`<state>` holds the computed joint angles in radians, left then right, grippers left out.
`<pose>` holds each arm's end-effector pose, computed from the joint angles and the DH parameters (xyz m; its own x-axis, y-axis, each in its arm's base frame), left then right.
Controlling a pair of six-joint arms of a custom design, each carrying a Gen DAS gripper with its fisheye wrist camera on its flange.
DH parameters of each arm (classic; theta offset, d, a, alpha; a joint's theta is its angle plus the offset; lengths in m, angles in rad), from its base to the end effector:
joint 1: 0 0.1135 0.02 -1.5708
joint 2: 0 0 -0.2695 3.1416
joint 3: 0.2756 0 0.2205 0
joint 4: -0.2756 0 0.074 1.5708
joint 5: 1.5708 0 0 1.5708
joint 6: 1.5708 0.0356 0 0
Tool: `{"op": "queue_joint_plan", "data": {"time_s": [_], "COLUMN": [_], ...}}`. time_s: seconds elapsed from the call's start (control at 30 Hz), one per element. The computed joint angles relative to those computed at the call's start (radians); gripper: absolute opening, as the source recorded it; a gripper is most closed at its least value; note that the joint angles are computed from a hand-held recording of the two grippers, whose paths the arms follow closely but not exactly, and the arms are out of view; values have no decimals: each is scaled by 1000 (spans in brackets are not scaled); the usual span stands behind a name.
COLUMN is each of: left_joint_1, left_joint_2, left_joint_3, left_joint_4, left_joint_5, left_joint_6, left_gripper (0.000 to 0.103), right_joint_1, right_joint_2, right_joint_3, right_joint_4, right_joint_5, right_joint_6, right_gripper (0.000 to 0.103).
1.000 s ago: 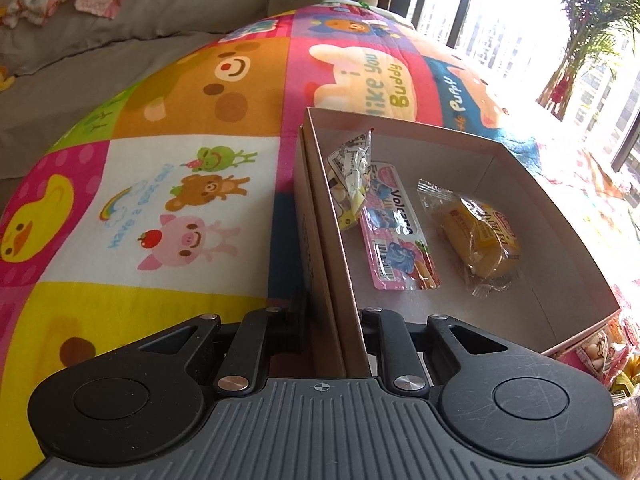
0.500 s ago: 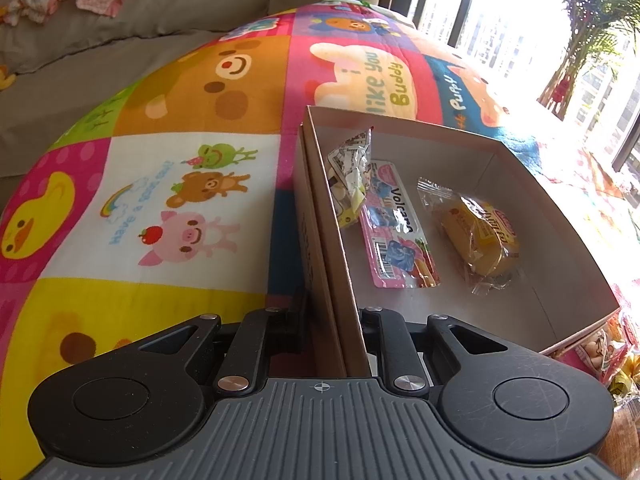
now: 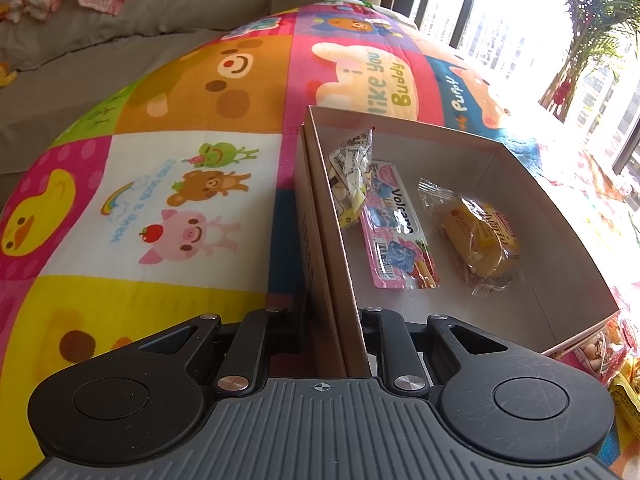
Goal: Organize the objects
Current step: 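Release the biscuit bag and grasp the brown bread pastry with the right tool, then carry the bread pastry over the pink box and release it inside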
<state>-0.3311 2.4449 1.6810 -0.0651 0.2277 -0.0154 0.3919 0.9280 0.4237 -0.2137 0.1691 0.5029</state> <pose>0.4654 -0.1685 0.1029 -0.7042 0.2262 -0.6730 0.4501 0.8753 -0.1768 0.1459 0.0538 0.2075 -0.6577 0.2423 -0.7132 0.0658 0.9617 0.2660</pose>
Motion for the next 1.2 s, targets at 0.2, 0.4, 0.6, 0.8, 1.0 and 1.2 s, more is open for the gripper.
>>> {"op": "queue_joint_plan", "data": {"time_s": [0.2,0.4,0.6,0.8,1.0,1.2], "left_joint_1": [1,6,8,9,7,5], "left_joint_2": [1,2,2,2,-2,-3], "left_joint_3": [-6,-10,-8,-6,-15,-16], "left_joint_4": [10,17,15,11,18,17], "left_joint_5": [4,14,18,24,19,14], "left_joint_6": [0,-5,-6,-6,-6,-4], "left_gripper": [18,19,19,19,19,19], "right_joint_1": [12,-109,-173,-208,-239,-322], "right_joint_2": [22,254,565,789,705,463], "right_joint_3": [113,186,306,417,278,80], "right_joint_4": [29,229,408,491,514,476], "right_joint_5": [101,3,-88,-178,-160,-78], "right_joint_6": [-74,-139,-100,-66,-63,-109], "right_gripper": [53,53,53,61,62,68]}}
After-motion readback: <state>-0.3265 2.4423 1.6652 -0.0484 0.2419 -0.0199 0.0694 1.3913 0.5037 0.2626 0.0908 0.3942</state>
